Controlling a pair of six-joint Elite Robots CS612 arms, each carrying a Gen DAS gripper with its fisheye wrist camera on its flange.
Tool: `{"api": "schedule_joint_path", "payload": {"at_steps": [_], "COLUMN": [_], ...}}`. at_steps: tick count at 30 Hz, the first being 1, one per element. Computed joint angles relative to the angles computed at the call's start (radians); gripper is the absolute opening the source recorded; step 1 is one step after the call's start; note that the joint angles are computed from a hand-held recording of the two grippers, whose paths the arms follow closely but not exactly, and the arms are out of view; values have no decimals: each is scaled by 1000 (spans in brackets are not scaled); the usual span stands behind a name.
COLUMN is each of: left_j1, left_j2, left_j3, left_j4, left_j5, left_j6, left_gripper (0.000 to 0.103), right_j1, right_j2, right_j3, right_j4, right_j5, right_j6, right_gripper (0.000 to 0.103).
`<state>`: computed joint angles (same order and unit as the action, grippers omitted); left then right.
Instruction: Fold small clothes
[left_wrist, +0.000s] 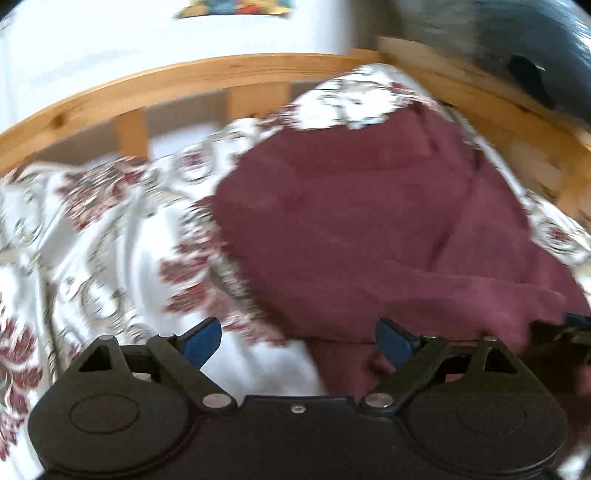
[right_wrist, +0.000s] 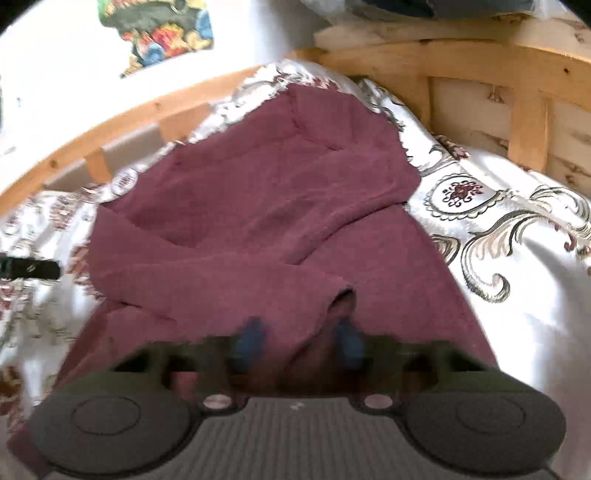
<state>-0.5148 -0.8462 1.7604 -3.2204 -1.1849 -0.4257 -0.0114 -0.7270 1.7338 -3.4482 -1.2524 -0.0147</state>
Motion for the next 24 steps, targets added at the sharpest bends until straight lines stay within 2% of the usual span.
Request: {"api": "schedule_joint_path", "payload": {"at_steps": [2,4,6,8,10,11,14,16,17,18,19,21,24], "left_j1": [7,16,23,29,36,41,55,68,75,83,91,106,124], "left_j2": [13,22,29,40,53,61,80,92,98,104,110,122,140], "left_j3": [4,1,3,2,-9,-15,-32,-43,-50,-55,-60,-70,-83], "left_j4": [-15,-6,-16,-48,-68,-80,-115,-142,-152,-161,-169,-182,-189], "left_j5": [9,-9,-37,-61,-79,-88,-124,-160,-184,-213,-248,-309,-371], "left_j6": [-13,-10,-7,-10,-26,-36,-62,-78,-84,-90,-99,-123,-167], "left_gripper": [91,91,91,91,91,88,81,75,69,62,58,44,37], "right_j1": [-4,-8,-10,-12,-17,-19,-15,-8,-3,0,2,10,39], "right_j2": [0,-5,-14,-22,-28,-29,-33,-36,-37,-39,-35,-23,15], "right_j3": [7,22,29,32,29,27,29,17,3,-16,-45,-119,-262], "right_j4": [-50,-125,-140,-113,-54,-28,-34,-42,-32,-10,24,123,298], "right_j5": [-3,-35,-72,-102,-90,-78,-79,-72,-62,-35,10,117,271], "right_j6": [23,58,81,92,96,96,76,30,-2,-34,-66,-127,-258], "right_gripper": [4,4,4,4,5,11,49,52,54,56,56,56,52]}}
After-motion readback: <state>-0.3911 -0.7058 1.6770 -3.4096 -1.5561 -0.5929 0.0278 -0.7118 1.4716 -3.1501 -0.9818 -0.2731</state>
